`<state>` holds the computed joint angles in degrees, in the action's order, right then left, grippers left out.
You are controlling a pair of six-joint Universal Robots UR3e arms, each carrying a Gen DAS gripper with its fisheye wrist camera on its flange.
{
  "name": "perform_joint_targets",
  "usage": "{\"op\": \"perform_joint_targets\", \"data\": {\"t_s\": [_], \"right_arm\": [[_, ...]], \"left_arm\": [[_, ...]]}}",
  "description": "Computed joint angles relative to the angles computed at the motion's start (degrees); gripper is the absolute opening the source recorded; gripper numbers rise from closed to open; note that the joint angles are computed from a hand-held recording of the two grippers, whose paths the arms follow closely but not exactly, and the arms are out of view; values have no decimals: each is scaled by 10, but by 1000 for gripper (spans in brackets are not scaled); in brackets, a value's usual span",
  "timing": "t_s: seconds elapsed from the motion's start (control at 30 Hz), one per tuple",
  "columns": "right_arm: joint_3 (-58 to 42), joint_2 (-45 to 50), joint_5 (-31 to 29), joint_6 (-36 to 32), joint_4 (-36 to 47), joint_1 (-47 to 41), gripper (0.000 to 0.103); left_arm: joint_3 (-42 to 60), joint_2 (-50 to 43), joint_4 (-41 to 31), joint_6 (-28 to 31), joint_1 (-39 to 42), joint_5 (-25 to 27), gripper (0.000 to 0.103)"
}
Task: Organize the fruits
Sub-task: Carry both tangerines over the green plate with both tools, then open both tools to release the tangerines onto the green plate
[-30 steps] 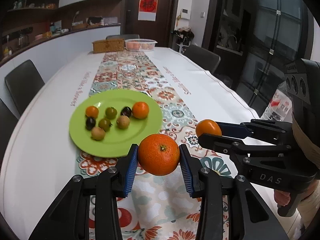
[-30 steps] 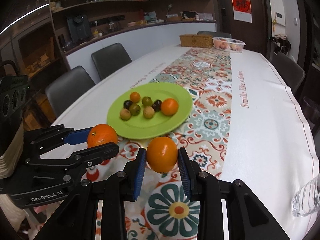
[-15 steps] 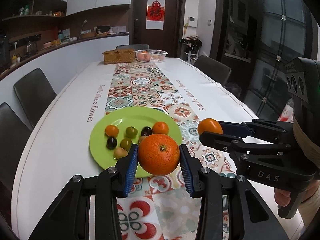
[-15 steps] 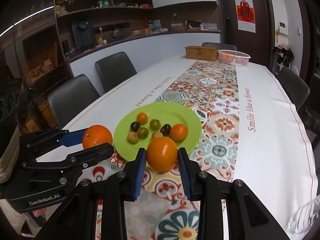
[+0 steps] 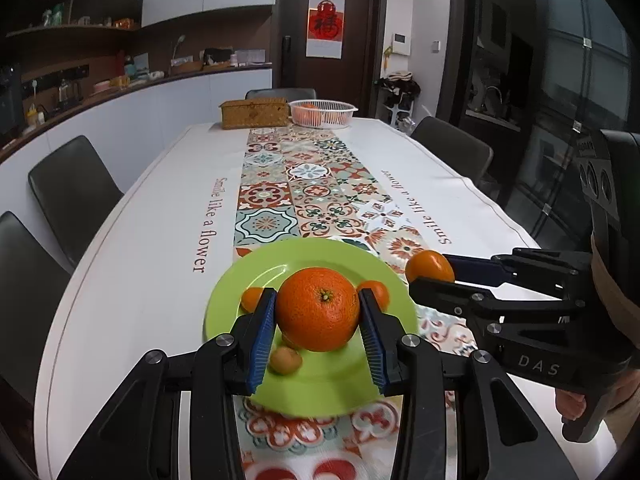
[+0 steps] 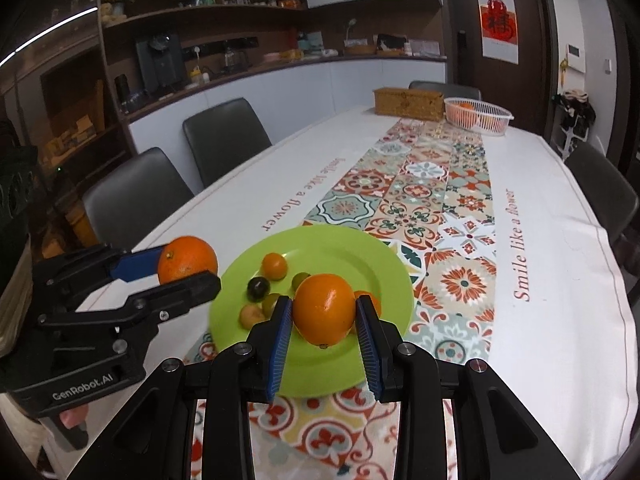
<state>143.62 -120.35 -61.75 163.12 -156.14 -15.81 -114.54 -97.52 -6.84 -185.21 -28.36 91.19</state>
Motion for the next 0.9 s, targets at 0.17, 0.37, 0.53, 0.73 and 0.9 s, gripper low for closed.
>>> {"op": "perform_joint_targets", "data": {"t_s": [0.17,0.37,0.53,0.73,0.9], "right_arm": [[-49,122,-37,29,-64,39,33],[-108,226,-57,50,-86,62,33],[-161,304,-82,60,-85,84,33],[-200,366,-105,78,-92,97,34],[-209,387,-104,82,-94,95,34]], "left_arm": [[44,-52,-12,8,31,-30,40],[95,-107,-43,14,61,-72,40],[156,-162,-85,14,76,-84,40],[215,-212,-116,11,79,-72,40],[242,-231,-126,21,73,-54,40]]}}
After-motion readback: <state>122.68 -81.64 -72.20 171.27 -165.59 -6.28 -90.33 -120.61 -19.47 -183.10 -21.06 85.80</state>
